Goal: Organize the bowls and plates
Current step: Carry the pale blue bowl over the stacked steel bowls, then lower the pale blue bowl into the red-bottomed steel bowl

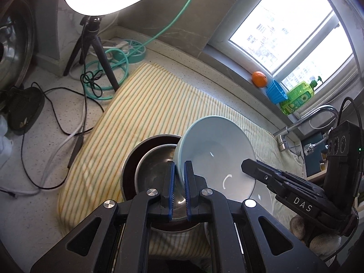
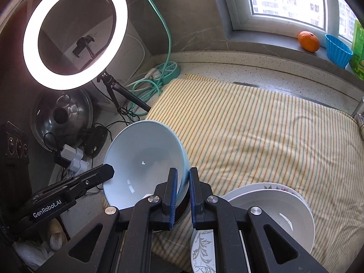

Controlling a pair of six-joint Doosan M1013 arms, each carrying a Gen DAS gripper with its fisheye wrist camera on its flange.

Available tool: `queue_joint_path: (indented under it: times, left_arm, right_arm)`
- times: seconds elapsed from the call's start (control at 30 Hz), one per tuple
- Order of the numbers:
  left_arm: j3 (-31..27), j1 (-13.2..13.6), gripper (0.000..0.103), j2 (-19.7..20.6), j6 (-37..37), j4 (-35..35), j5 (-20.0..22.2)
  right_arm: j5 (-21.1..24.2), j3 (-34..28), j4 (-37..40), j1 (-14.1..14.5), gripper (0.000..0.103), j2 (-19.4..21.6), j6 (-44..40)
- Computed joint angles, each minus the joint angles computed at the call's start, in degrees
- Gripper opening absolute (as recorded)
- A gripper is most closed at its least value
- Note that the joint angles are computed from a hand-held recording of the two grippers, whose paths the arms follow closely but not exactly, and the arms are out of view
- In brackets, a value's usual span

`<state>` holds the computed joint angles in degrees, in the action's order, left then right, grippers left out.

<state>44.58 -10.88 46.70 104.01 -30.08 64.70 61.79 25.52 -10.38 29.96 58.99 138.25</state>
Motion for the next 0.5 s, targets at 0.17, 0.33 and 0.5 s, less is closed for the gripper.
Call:
queue_joint_path:
  times: [0.17,0.33,0.5]
  left_arm:
    - [0.1,0.7,0.006,0.5,-1.0,0.3,0.8]
    - [-0.1,0.9,0.006,0.9,-1.5,1.0,1.4]
    - [-0.4,1.0,0.006,1.3,-1.8,1.2,2.1]
  right_arm:
    - [3.5,-5.4,1.5,0.2,0.009,3.2,-1.1]
    - [7.1,-10.4,2.4,0.3,0.009,6.1,-1.9]
    - [9.2,-13.3,3.1,0.3,0.009,7.8,-2.3]
